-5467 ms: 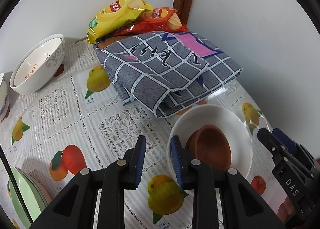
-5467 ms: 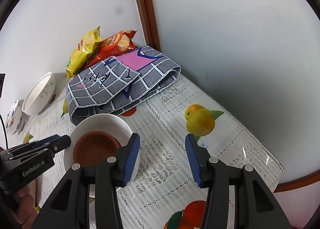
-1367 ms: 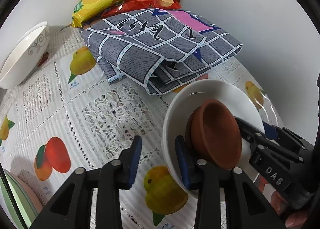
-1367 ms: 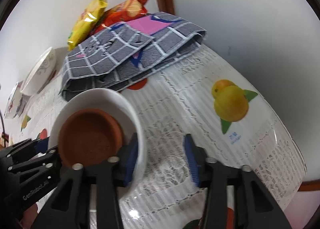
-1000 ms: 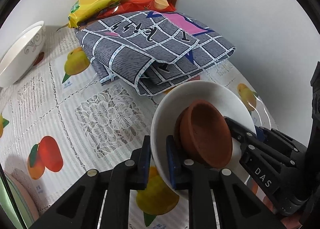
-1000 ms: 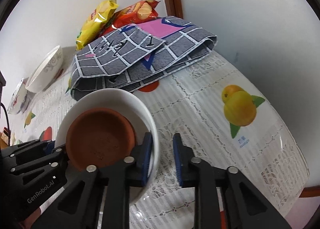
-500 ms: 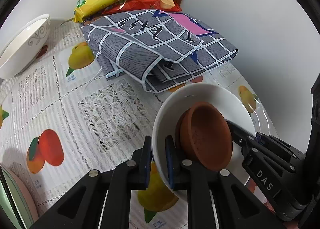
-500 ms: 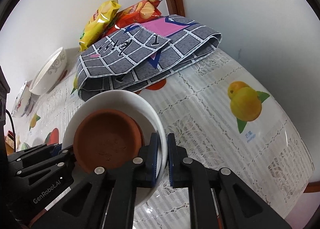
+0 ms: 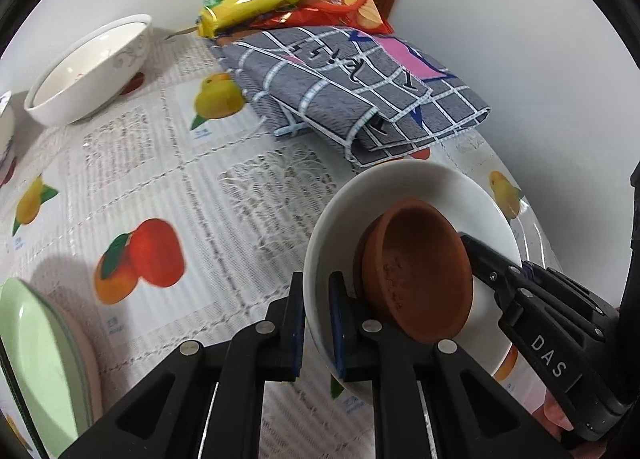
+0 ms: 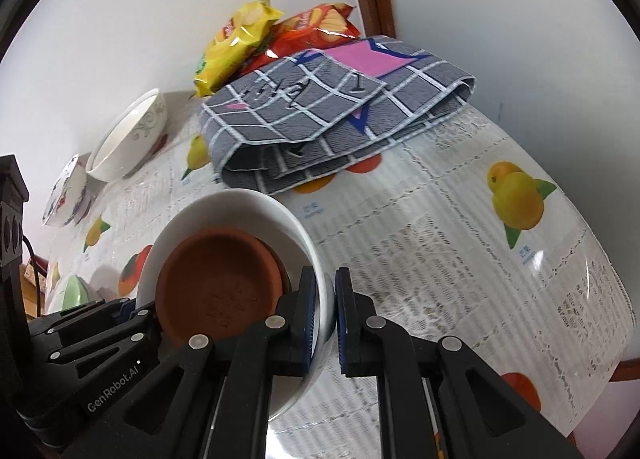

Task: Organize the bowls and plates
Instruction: 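Lift the white bowl with both grippers and carry it over the green plate stack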

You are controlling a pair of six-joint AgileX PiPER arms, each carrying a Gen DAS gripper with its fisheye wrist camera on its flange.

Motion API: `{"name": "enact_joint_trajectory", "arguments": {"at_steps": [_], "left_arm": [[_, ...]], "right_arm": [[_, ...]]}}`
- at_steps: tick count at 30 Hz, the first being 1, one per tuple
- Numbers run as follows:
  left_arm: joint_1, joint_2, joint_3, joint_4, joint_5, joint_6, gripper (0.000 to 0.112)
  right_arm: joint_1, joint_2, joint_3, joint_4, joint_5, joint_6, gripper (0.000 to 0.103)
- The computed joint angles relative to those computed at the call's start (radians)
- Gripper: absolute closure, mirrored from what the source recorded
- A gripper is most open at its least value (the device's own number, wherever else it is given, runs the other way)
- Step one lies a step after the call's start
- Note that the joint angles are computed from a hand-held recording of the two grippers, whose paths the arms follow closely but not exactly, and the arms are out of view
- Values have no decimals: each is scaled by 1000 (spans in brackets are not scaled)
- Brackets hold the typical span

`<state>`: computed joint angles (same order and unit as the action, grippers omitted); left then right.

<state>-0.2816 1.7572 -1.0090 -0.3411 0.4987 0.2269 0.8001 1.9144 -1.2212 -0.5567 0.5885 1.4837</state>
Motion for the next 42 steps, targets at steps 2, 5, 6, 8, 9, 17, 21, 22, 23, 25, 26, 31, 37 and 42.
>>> {"name": "enact_joint_trajectory", "arguments": {"at_steps": [2,5,6,8,9,17,21,22,23,25,26,31,37,42], "left_arm": [[10,-24,13,-1,5,2,101],[25,-75,35,21,19,-14,101],[26,-82,36,27,22,-19,101],[34,-112,43,43,32,-30,101],[36,-123,46,52,35,-37,101],[88,-207,59,75,86,-33,101],[132,-240,55,67,114,0,101],[140,-245,55,66,118,4,101],[153,-253,53,65,125,11,101],[173,-263,51,62,134,26,101],[185,-267,48,58,140,37,101],[231,-283,49,41,155,78,101],[281,-289,55,6,167,135,101],[318,-294,54,-19,181,172,101]], "right_arm": [[11,-6,-10,-1,7,3,94],[37,-19,-21,-28,27,39,94],[45,-25,-23,-35,29,46,94],[55,-36,-23,-42,25,64,94],[61,-38,-25,-45,28,67,94],[107,-42,-92,-60,76,88,94],[126,-21,-160,-56,118,67,94],[128,-17,-174,-52,122,59,94],[131,-12,-188,-48,125,52,94],[136,1,-222,-41,137,35,94],[140,8,-238,-39,145,26,94],[162,44,-315,-37,182,11,94],[174,83,-383,-24,211,-14,94],[183,113,-438,-15,235,-34,94]]}}
